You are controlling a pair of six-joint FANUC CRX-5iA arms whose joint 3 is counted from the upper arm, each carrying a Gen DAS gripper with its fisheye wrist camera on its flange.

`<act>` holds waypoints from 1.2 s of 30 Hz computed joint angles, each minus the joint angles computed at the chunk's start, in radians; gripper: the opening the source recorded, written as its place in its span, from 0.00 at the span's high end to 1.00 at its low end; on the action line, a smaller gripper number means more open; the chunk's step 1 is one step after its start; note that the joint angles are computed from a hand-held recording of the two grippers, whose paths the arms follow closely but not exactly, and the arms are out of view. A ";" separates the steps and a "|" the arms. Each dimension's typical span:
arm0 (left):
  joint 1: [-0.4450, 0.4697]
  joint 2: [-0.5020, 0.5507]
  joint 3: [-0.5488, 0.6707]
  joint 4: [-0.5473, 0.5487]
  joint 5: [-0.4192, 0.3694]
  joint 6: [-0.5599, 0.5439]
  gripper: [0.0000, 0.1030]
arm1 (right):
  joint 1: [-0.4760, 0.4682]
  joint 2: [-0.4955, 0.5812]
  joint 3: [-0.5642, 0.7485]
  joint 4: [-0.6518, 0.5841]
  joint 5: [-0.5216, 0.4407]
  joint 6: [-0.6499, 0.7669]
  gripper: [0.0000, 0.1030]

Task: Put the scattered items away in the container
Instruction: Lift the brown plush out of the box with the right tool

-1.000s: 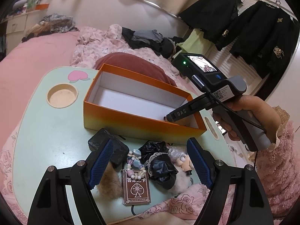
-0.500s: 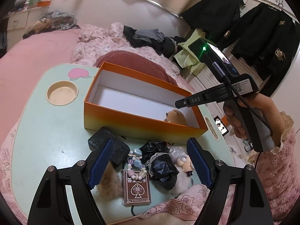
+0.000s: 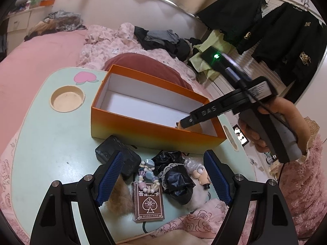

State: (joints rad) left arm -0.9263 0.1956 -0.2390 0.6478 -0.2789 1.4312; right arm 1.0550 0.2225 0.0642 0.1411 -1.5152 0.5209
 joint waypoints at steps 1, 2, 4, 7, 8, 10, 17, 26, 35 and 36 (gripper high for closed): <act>-0.001 0.001 -0.003 0.019 0.002 -0.014 0.22 | -0.001 0.012 0.006 -0.002 -0.012 0.001 0.45; -0.002 0.001 -0.006 0.032 0.003 -0.023 0.22 | -0.002 0.020 0.007 -0.007 -0.015 0.002 0.45; -0.003 -0.001 -0.007 0.038 0.005 -0.025 0.22 | -0.002 0.030 0.009 -0.009 -0.017 0.002 0.49; -0.002 -0.003 -0.003 0.021 0.003 -0.012 0.22 | 0.007 0.020 -0.005 0.003 -0.004 -0.013 0.55; -0.001 -0.004 -0.002 0.016 0.001 -0.008 0.22 | 0.009 0.009 -0.013 0.005 0.003 -0.020 0.57; -0.003 -0.005 -0.008 0.034 0.005 -0.022 0.22 | 0.010 -0.011 -0.029 0.006 0.028 -0.031 0.57; 0.002 0.000 0.007 -0.012 -0.011 0.012 0.22 | 0.101 -0.139 -0.139 0.192 0.107 -0.204 0.58; 0.007 0.005 0.033 -0.087 -0.031 0.085 0.22 | 0.374 -0.405 -0.377 0.379 0.197 -0.505 0.57; 0.007 0.020 0.070 -0.131 -0.062 0.111 0.22 | 0.481 -0.488 -0.568 0.345 0.294 -0.706 0.56; 0.009 0.028 0.096 -0.165 -0.086 0.134 0.22 | 0.484 -0.499 -0.594 0.355 0.325 -0.727 0.56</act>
State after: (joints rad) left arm -0.9174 0.2239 -0.1433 0.4825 -0.3646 1.5654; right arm 1.5390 -0.2768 -0.5297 0.4957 -1.1897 -0.2056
